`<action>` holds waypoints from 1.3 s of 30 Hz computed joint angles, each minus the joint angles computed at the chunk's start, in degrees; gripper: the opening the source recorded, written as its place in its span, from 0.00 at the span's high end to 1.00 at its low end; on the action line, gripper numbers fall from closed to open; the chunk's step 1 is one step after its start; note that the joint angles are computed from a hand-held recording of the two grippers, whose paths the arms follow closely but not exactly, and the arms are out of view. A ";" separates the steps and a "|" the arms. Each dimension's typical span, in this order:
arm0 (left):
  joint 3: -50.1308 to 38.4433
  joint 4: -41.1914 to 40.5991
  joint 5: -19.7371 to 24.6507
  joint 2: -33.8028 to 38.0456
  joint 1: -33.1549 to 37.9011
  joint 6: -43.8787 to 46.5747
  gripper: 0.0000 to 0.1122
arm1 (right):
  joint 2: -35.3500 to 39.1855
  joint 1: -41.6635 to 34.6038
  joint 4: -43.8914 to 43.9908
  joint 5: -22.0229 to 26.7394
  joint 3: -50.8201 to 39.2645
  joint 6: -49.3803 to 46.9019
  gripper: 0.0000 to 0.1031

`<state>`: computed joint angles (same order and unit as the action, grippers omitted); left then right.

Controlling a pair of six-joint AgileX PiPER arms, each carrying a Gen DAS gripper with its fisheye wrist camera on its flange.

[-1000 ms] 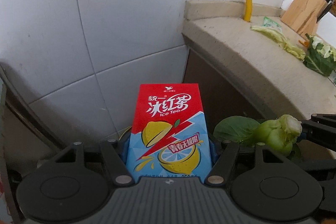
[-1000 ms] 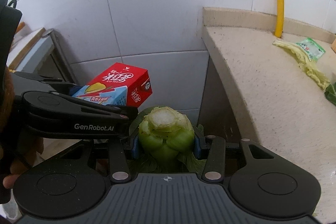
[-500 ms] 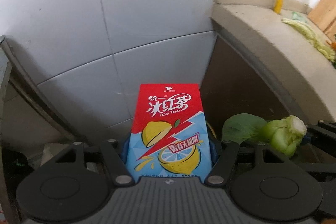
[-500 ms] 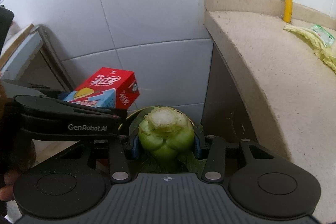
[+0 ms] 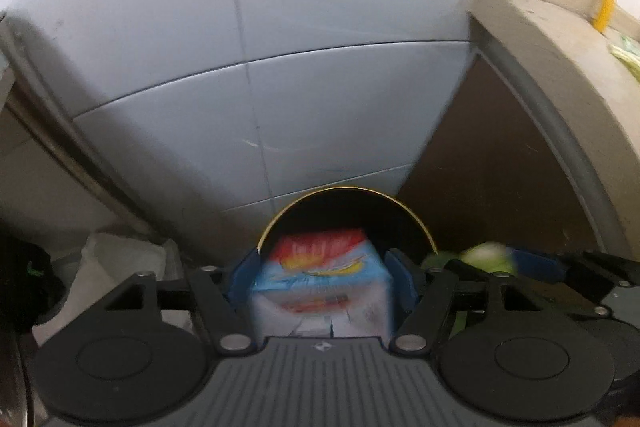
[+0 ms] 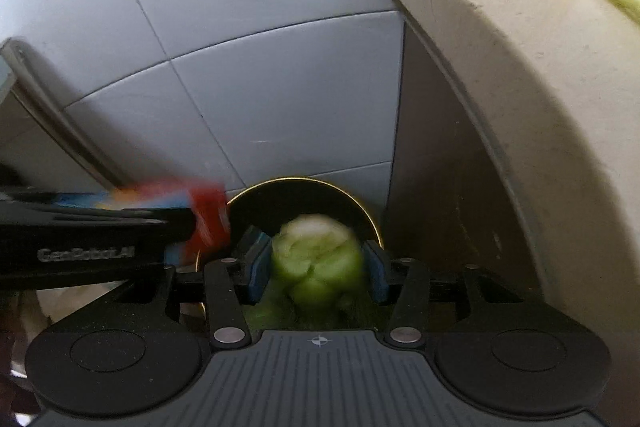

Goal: Collect trash
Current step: 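Open both tools to drop the carton and cabbage core into the bin, then raise both tools back toward the vegetables on the counter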

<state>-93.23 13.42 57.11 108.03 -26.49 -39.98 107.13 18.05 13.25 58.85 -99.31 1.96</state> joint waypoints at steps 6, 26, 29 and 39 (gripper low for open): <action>1.44 -1.47 -1.86 -1.07 1.06 0.19 0.36 | 0.23 1.33 -2.48 -2.03 0.21 1.14 0.45; 6.16 -6.02 -6.40 -7.55 -1.49 9.32 0.36 | -23.74 -4.15 -4.14 -0.26 12.75 12.41 0.43; 6.69 -7.09 -7.39 -8.60 -1.87 10.85 0.36 | -26.64 -4.07 -5.54 0.33 13.45 14.50 0.43; 8.35 -9.87 -10.24 -10.58 -1.66 13.85 0.36 | -31.42 -6.13 -11.59 2.09 12.56 19.84 0.40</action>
